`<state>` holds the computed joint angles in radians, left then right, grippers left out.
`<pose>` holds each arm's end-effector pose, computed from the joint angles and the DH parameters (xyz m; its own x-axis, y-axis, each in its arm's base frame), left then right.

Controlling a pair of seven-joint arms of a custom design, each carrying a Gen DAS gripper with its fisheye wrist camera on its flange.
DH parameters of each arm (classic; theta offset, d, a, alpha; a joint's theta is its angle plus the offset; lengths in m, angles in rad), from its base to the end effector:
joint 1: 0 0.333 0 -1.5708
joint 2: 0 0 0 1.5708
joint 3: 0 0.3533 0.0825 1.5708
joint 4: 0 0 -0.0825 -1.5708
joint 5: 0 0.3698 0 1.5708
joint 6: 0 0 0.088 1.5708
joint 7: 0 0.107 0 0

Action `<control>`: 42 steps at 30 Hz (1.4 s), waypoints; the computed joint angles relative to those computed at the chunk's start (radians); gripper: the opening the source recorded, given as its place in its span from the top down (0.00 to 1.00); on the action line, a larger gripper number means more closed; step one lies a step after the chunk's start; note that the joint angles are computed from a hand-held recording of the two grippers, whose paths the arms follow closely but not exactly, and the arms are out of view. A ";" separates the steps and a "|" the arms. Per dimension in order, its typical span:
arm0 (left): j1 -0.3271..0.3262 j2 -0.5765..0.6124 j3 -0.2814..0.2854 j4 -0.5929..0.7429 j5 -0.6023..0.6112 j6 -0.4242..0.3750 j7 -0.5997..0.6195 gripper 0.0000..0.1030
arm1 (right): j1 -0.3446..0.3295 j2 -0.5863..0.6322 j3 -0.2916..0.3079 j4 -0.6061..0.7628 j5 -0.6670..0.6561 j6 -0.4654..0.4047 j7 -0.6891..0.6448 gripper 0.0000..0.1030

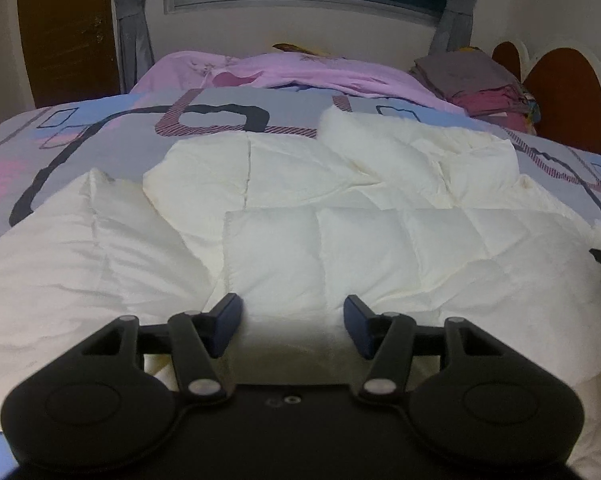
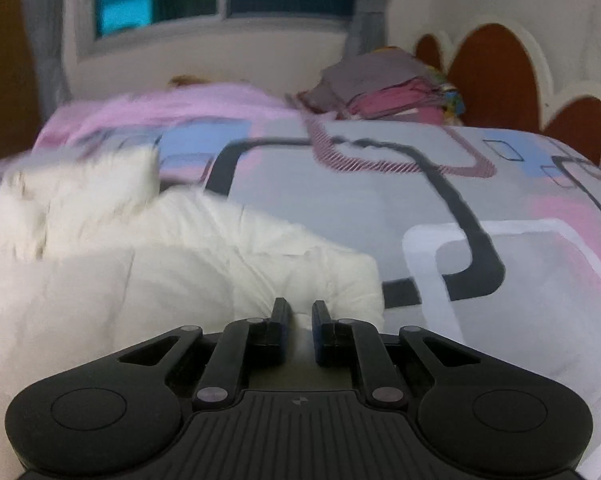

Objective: Fold large clothes

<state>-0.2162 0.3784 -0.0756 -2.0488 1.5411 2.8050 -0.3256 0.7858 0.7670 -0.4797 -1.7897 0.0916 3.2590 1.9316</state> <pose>0.5601 -0.2154 0.3101 0.1977 -0.9801 0.0156 -0.7114 -0.1544 -0.6856 0.6630 0.2756 0.2904 0.0987 -0.9951 0.0094 -0.6783 -0.0742 -0.7310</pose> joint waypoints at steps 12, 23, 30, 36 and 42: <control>0.072 -0.237 -0.035 -0.223 0.003 0.015 -0.122 0.21 | 0.055 -0.135 0.073 -0.126 0.000 0.013 -0.100 0.43; 0.195 -0.507 -0.031 -0.513 -0.074 0.013 -0.220 0.20 | -0.029 -0.218 0.330 -0.144 0.015 0.105 -0.175 0.43; 0.306 -0.665 -0.021 -0.682 -0.141 0.008 -0.250 0.20 | -0.078 -0.188 0.482 -0.051 -0.015 0.073 -0.188 0.43; 0.398 -0.743 -0.006 -0.769 -0.125 0.008 -0.288 0.20 | -0.041 -0.143 0.480 0.043 -0.043 0.033 -0.187 0.43; 0.459 -0.721 0.033 -0.784 -0.023 0.038 -0.411 0.20 | -0.006 -0.076 0.444 0.143 -0.065 -0.070 -0.144 0.43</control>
